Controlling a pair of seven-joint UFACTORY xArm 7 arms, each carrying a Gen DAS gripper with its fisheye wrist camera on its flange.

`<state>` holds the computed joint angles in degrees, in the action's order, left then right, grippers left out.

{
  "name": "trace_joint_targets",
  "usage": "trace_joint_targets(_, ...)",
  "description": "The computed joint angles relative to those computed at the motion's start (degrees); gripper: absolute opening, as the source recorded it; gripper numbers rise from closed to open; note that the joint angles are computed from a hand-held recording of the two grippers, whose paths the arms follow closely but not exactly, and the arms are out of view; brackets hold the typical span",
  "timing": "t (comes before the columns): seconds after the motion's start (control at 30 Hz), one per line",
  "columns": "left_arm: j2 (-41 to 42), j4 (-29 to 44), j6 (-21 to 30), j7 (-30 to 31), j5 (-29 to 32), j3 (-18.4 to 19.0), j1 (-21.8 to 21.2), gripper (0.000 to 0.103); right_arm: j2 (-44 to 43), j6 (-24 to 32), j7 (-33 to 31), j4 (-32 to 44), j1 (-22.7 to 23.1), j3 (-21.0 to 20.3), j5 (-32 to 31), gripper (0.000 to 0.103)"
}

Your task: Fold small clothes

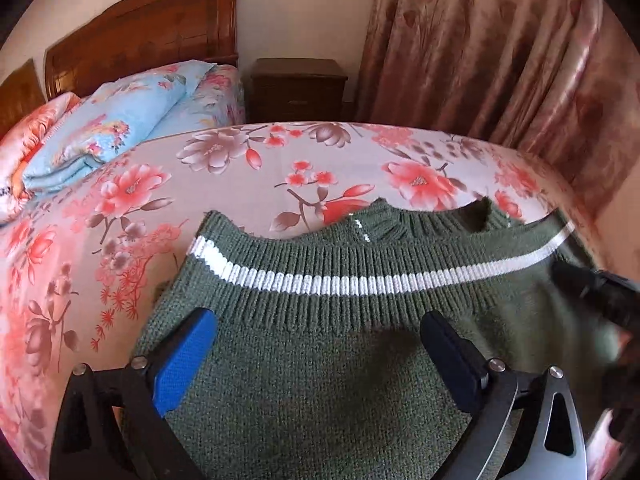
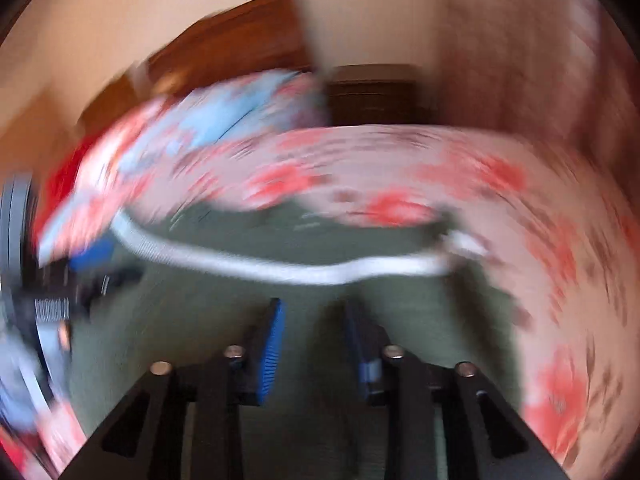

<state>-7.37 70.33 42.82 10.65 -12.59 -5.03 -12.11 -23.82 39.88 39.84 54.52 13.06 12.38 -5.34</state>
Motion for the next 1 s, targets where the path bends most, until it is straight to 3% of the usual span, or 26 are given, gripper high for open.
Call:
trace_joint_targets(0.07,0.9,0.9,0.7,-1.0,2.0,-0.4,0.1,0.103,-0.4,0.6,0.9,0.1,-0.3,0.0,0.1,0.019)
trace_joint_targets(0.17,1.0,1.2,1.1,-2.0,3.7,-0.8,0.0,0.103,3.9,6.2,0.8,6.5,-0.6,3.9,-6.0,0.022)
trace_joint_targets(0.27,1.3,1.3,0.8,-2.0,3.4,-0.6,-0.1,0.103,10.2,7.1,-4.2,12.6,2.9,4.1,-6.6,0.022)
trace_joint_targets(0.37,1.2,1.2,0.9,-2.4,4.4,-0.8,-0.1,0.103,17.1,13.4,-6.5,19.3,4.4,6.0,-12.2,0.023)
trace_joint_targets(0.47,1.2,1.1,1.0,-2.1,4.3,-0.7,-0.2,0.103,15.6,11.6,-6.0,17.3,7.1,1.6,-11.3,0.023)
trace_joint_targets(0.57,1.2,1.2,1.0,-2.0,4.1,-0.6,-0.2,0.103,14.3,18.0,-1.1,17.5,5.0,2.3,-17.9,0.023)
trace_joint_targets(0.67,1.3,1.3,1.1,-1.8,3.7,-0.6,-0.2,0.103,10.8,15.6,1.8,14.1,3.8,0.5,-16.3,0.023)
trace_joint_targets(0.73,1.3,1.3,1.1,-1.6,3.3,-0.5,-0.2,0.103,9.3,17.3,4.9,14.0,3.0,1.5,-16.9,0.024)
trace_joint_targets(0.87,1.3,1.3,1.1,-1.7,3.3,-0.5,-0.2,0.103,9.6,12.0,-0.9,14.5,5.5,1.7,-10.5,0.025)
trace_joint_targets(1.0,1.3,1.2,1.1,-1.9,3.8,-0.6,-0.1,0.103,12.5,14.4,-4.7,15.8,6.3,4.7,-13.6,0.025)
